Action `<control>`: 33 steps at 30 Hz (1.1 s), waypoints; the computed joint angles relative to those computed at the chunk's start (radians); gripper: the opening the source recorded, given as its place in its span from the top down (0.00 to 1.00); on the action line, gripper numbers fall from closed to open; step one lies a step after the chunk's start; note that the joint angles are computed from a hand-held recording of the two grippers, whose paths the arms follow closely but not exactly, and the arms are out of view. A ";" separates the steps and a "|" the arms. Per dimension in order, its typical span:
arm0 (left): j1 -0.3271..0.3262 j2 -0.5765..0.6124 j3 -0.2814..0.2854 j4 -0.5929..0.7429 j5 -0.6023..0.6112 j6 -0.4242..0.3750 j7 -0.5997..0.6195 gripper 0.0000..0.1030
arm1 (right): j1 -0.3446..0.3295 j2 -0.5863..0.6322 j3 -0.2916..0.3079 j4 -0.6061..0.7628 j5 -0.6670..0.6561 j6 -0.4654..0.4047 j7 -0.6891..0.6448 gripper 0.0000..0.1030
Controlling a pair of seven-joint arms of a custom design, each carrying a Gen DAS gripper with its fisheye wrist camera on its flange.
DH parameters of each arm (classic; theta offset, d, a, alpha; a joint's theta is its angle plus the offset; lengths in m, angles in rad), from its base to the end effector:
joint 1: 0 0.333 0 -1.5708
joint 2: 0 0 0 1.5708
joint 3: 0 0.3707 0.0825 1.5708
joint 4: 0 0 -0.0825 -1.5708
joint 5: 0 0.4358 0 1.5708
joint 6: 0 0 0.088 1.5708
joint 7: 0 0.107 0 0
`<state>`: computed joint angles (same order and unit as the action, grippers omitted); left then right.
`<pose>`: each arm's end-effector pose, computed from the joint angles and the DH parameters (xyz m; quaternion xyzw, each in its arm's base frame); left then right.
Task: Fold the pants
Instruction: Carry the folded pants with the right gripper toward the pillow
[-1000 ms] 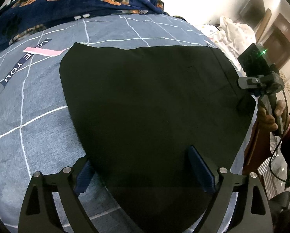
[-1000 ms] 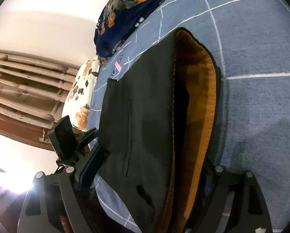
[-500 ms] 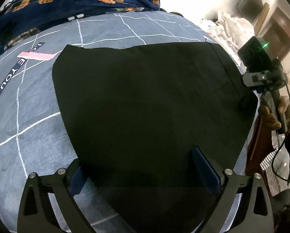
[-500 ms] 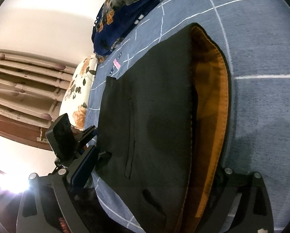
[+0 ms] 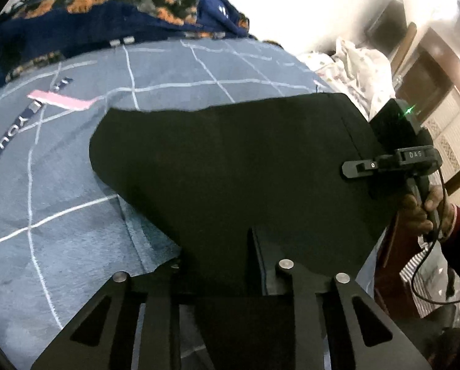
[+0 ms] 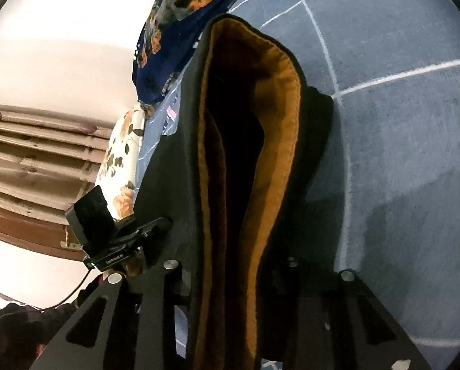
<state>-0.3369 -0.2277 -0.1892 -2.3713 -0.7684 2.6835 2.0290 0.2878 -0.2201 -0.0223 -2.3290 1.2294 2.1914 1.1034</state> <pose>0.4706 -0.2527 0.4906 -0.5250 0.7800 -0.3406 0.0045 0.4977 0.1699 0.4815 -0.6163 0.6199 0.2810 0.3962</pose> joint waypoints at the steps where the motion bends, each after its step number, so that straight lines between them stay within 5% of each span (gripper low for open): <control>1: -0.004 -0.006 0.010 -0.003 -0.029 -0.001 0.011 0.78 | 0.002 -0.004 0.001 -0.002 0.014 0.001 0.002 0.75; 6: 0.003 -0.041 0.048 -0.015 -0.152 -0.019 0.044 0.79 | 0.026 -0.026 0.011 -0.005 0.096 0.022 -0.003 0.76; 13: 0.066 -0.112 0.069 -0.013 -0.129 0.035 -0.032 0.79 | 0.063 0.082 0.049 0.141 0.178 0.015 -0.018 0.76; 23: 0.277 -0.051 0.102 0.100 0.217 0.102 -0.230 0.79 | 0.070 0.488 0.181 0.647 0.187 0.044 -0.019 0.76; 33: 0.385 0.178 0.118 0.240 0.446 0.176 -0.271 0.79 | 0.109 0.898 0.268 1.151 -0.044 0.121 0.150 0.77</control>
